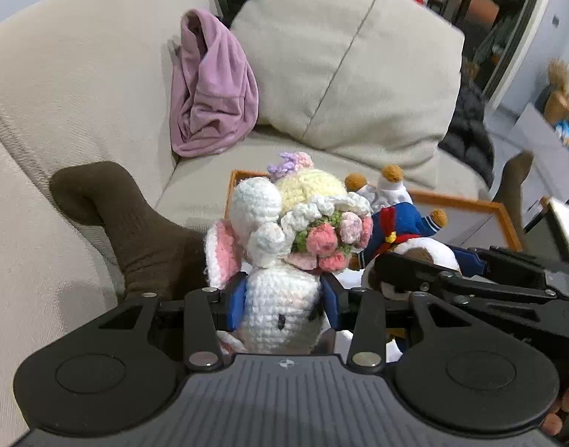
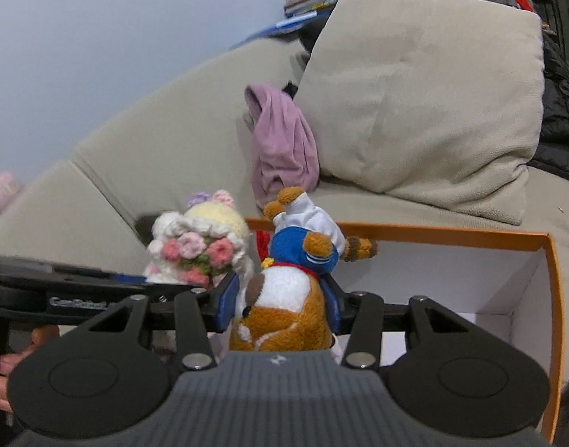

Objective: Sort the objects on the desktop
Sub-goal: 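Carry the bunny with left gripper while right gripper carries the plush dog to the box, then lower the bunny into the box with left gripper while right gripper lowers the dog beside it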

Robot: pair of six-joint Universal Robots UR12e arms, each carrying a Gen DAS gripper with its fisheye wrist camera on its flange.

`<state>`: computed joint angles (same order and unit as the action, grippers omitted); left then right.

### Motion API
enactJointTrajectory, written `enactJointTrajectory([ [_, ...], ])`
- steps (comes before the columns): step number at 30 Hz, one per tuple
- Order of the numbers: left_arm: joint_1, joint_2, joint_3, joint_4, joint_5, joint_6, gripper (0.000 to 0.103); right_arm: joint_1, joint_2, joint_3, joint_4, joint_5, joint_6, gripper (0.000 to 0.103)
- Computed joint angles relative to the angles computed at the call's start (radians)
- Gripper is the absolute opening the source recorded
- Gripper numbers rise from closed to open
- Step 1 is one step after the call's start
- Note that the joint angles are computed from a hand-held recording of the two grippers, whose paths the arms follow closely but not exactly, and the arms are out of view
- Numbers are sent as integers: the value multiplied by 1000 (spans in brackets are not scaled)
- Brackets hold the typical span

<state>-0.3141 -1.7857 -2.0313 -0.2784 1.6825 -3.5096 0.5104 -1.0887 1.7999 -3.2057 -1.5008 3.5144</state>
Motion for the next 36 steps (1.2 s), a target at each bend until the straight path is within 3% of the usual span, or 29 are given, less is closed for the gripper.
enactJointTrajectory([
  [6,-36,-36,27,-40,111,48,47,-11,13,-18,91,18,33,49],
  [9,-35,-42,28,-35,111,62,48,-13,18,-23,100,6,31,49],
  [18,-15,-35,-1,31,35,97,56,-37,19,-21,139,100,108,49],
  [21,-20,-30,-13,72,53,106,60,-33,21,-26,148,103,102,50],
  [26,-6,3,-50,142,31,72,60,-26,23,-47,209,82,98,50],
  [30,-4,28,-79,191,61,49,60,-28,32,-70,257,97,102,50],
  [34,1,35,-91,185,75,24,60,-24,44,-100,301,100,44,52],
  [36,5,31,-83,136,82,1,60,-27,46,-106,334,112,56,54],
])
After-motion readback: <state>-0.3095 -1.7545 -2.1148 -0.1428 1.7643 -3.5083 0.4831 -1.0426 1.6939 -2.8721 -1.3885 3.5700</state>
